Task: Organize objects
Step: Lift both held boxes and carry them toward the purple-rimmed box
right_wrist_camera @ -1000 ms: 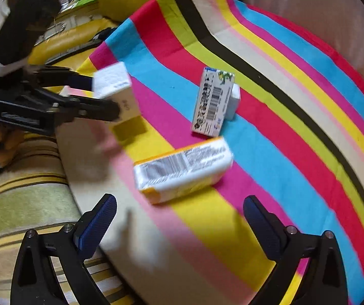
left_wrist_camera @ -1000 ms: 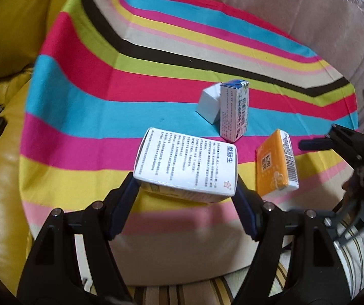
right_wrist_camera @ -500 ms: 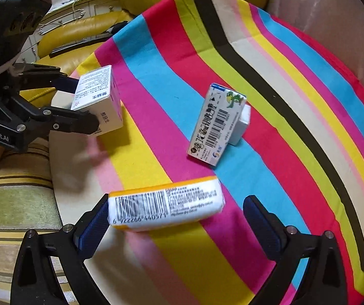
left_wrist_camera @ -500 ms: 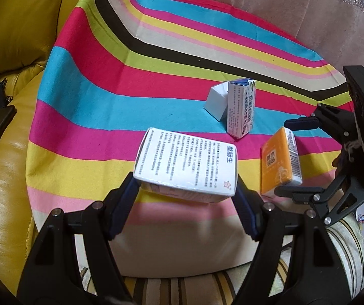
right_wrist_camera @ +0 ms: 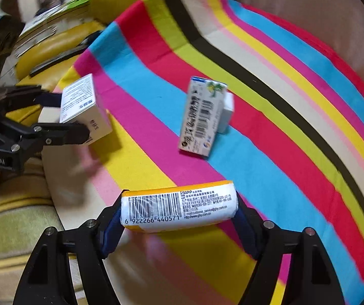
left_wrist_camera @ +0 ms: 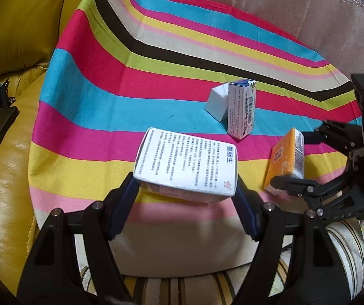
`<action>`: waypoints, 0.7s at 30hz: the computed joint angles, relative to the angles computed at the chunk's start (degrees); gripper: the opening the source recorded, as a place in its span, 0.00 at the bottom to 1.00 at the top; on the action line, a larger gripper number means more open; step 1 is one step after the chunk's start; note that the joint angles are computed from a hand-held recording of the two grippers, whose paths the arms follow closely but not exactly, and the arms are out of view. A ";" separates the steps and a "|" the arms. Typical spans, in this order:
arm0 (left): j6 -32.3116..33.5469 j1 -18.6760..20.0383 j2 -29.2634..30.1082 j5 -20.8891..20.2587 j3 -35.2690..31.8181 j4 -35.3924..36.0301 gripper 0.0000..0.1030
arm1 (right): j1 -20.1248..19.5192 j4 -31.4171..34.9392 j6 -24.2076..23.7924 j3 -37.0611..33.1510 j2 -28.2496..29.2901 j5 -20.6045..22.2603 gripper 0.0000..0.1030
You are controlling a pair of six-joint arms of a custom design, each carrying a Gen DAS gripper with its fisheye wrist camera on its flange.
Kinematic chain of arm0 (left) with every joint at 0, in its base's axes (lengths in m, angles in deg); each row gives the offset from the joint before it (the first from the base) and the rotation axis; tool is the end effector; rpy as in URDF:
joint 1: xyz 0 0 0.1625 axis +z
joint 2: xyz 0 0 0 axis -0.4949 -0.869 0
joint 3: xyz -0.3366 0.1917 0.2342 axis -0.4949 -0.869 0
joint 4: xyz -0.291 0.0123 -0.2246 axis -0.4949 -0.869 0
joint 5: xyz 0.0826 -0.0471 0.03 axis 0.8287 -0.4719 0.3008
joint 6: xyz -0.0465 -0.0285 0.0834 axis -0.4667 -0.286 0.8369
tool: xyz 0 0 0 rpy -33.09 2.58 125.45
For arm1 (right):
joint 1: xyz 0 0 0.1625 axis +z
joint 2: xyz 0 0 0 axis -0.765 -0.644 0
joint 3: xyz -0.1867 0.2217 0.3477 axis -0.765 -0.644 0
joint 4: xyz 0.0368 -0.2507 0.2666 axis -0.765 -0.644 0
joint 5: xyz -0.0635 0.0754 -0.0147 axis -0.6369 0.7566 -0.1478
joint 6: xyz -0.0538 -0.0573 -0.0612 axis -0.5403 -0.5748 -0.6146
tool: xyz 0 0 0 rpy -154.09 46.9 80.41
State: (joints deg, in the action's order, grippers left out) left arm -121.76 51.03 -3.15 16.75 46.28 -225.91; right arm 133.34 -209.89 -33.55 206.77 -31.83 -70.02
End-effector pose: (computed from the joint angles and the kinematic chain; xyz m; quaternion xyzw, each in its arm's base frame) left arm -0.3800 -0.3681 -0.0163 0.1151 0.9090 -0.2946 0.2714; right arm 0.0518 -0.4411 0.3240 0.4488 -0.8504 0.0884 0.2598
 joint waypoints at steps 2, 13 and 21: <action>0.10 -0.25 0.02 -0.03 0.05 -0.27 0.73 | -0.10 -2.90 1.76 1.65 -0.51 -0.80 0.74; 0.53 -2.24 0.48 -0.87 -0.23 -1.33 0.73 | 0.32 -15.06 11.71 8.67 -4.54 -4.15 0.74; 1.11 -3.97 1.59 -2.19 -1.25 -1.59 0.73 | 0.97 -17.88 14.69 12.10 -8.87 -5.50 0.74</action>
